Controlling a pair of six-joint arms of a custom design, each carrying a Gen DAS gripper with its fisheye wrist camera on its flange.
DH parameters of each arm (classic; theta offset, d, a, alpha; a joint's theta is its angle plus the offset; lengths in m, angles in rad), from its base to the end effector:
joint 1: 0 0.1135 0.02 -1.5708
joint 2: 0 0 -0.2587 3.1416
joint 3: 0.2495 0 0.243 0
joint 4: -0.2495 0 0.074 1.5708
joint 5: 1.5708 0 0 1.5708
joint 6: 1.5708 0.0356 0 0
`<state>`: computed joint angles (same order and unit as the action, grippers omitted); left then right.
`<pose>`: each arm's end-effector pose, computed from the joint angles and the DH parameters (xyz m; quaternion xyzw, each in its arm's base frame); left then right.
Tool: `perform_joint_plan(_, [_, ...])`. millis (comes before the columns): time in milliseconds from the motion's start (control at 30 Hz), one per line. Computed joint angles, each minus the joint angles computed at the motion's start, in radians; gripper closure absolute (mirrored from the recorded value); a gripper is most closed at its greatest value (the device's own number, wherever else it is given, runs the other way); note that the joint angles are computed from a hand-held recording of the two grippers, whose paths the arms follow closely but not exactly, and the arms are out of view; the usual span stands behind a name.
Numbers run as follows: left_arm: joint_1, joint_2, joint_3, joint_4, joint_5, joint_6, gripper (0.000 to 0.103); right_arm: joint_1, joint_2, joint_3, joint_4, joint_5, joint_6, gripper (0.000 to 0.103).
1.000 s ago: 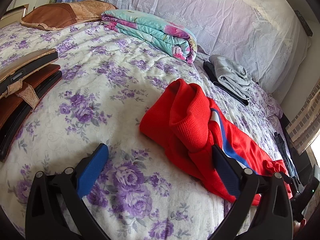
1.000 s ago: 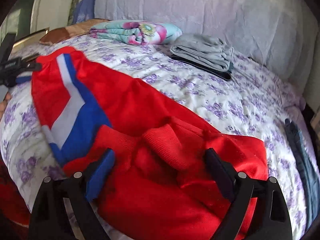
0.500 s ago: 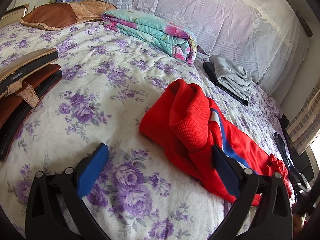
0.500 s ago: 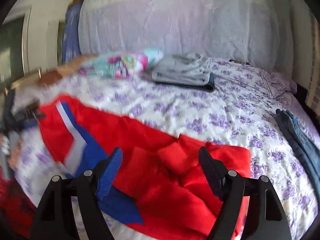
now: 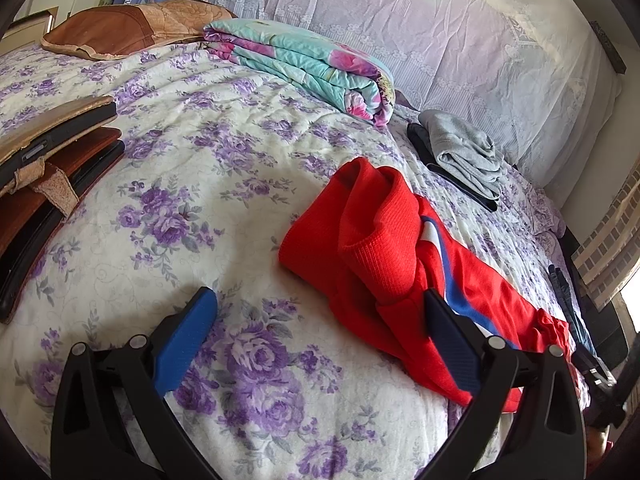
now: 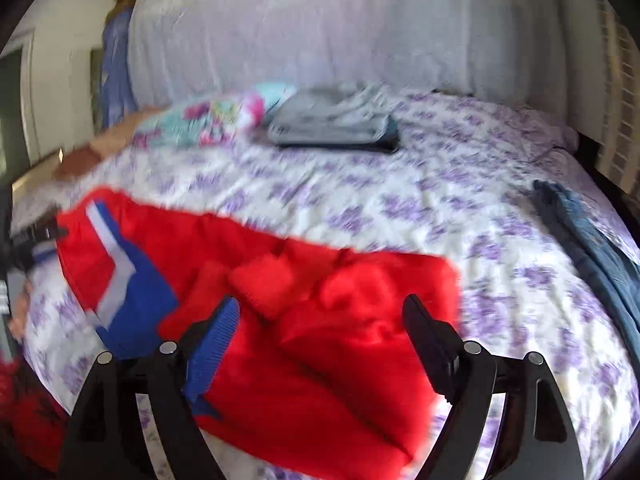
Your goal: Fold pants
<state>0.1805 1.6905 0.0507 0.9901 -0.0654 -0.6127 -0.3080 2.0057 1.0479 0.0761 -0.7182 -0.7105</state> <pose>0.1784 0.0349 0.0650 -0.3592 0.8202 -0.0666 0.4402 0.3670 -0.0922 0.1122 -0.2924 0.8397 0.1346 0.4374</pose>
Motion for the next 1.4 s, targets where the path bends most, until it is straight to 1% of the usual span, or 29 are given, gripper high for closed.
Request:
perform_joint_plan(33, [-0.002,0.000,0.000,0.001,-0.001,-0.002,0.004,-0.029,-0.018,-0.014,0.019,-0.015,0.009,0.019])
perform_joint_plan(67, [0.001,0.003,0.000,0.002,0.000,0.000,0.004,-0.041,-0.027,-0.026,0.049,-0.002,0.015,0.018])
perform_joint_plan(133, [0.000,-0.001,0.000,-0.001,-0.001,-0.001,0.004,-0.045,-0.018,-0.059,0.133,0.077,-0.010,0.018])
perform_joint_plan(167, [0.001,0.000,0.000,-0.001,0.000,0.000,0.004,-0.029,0.009,-0.065,0.163,0.148,-0.043,0.018])
perform_joint_plan(200, [0.000,-0.001,0.001,-0.002,0.000,-0.001,0.004,-0.002,0.055,-0.037,0.151,0.228,-0.077,0.015])
perform_joint_plan(233, [0.001,-0.001,0.001,-0.003,0.000,0.000,0.004,0.021,0.101,-0.017,0.139,0.292,-0.113,0.014])
perform_joint_plan(267, [0.002,-0.001,0.001,-0.004,0.000,0.001,0.004,0.011,0.119,-0.037,0.207,0.255,-0.097,0.013])
perform_joint_plan(300, [0.000,-0.003,0.002,-0.009,-0.001,0.000,0.004,0.004,0.115,-0.050,0.240,0.239,-0.073,0.011])
perform_joint_plan(333, [-0.001,-0.003,0.003,-0.010,-0.002,-0.001,0.004,0.001,0.105,-0.052,0.226,0.233,-0.078,0.011])
perform_joint_plan(367, [0.000,-0.003,0.006,-0.016,-0.002,-0.001,0.004,-0.007,0.091,-0.053,0.217,0.202,-0.084,0.011])
perform_joint_plan(433, [-0.007,-0.007,0.015,-0.037,-0.012,-0.003,0.004,-0.035,0.037,-0.087,0.247,0.104,-0.065,0.010])
perform_joint_plan(467, [-0.009,-0.004,0.018,-0.040,-0.016,-0.004,0.004,-0.040,0.016,-0.091,0.250,0.065,-0.044,0.008])
perform_joint_plan(500, [-0.015,-0.005,0.021,-0.047,-0.024,-0.006,0.004,-0.040,0.002,-0.083,0.237,0.032,-0.024,0.003])
perform_joint_plan(533, [-0.019,-0.007,0.023,-0.054,-0.029,-0.009,0.004,-0.030,-0.002,-0.069,0.220,0.016,-0.013,0.003])
perform_joint_plan(600, [-0.023,-0.016,0.030,-0.079,-0.034,-0.014,0.004,0.015,0.023,-0.030,0.210,0.041,0.007,0.003])
perform_joint_plan(633, [-0.032,-0.033,0.041,-0.119,-0.045,-0.020,0.004,0.043,0.047,-0.014,0.216,0.072,0.011,0.003])
perform_joint_plan(667, [-0.043,-0.050,0.048,-0.156,-0.062,-0.030,0.004,0.078,0.089,0.022,0.197,0.121,0.002,0.003])
perform_joint_plan(700, [-0.078,-0.084,0.075,-0.245,-0.105,-0.059,0.004,0.111,0.130,0.061,0.145,0.175,-0.026,0.003])
perform_joint_plan(733, [-0.103,-0.100,0.090,-0.296,-0.133,-0.076,0.004,0.147,0.160,0.104,0.057,0.253,-0.065,0.004])
perform_joint_plan(767, [-0.124,-0.106,0.102,-0.328,-0.155,-0.089,0.004,0.158,0.169,0.128,0.019,0.275,-0.077,0.004])
perform_joint_plan(800, [-0.168,-0.105,0.132,-0.380,-0.192,-0.114,0.004,0.139,0.157,0.124,0.012,0.227,-0.073,0.003])
perform_joint_plan(833, [-0.190,-0.101,0.143,-0.397,-0.211,-0.128,0.004,0.120,0.160,0.138,-0.022,0.184,-0.079,0.003])
perform_joint_plan(900, [-0.250,-0.077,0.189,-0.448,-0.253,-0.159,0.004,0.089,0.191,0.209,-0.128,0.129,-0.086,0.003])
perform_joint_plan(1000, [-0.289,-0.057,0.200,-0.404,-0.215,-0.170,0.004,0.053,0.199,0.241,-0.183,0.058,-0.080,0.003])
perform_joint_plan(1100, [-0.297,-0.037,0.208,-0.372,-0.196,-0.174,0.004,0.041,0.185,0.218,-0.169,0.046,-0.074,0.003])
perform_joint_plan(1167, [-0.266,-0.011,0.213,-0.344,-0.157,-0.149,0.004,0.063,0.201,0.223,-0.134,0.061,-0.052,0.003])
perform_joint_plan(1267, [-0.174,0.017,0.250,-0.336,-0.060,-0.124,0.004,0.064,0.207,0.232,-0.137,0.058,-0.051,0.003])
perform_joint_plan(1367, [-0.115,0.057,0.307,-0.360,-0.021,-0.113,0.004,0.060,0.213,0.247,-0.156,0.046,-0.048,0.003])
perform_joint_plan(1400, [-0.116,0.063,0.320,-0.375,-0.030,-0.111,0.004,0.058,0.212,0.246,-0.156,0.043,-0.045,0.003])
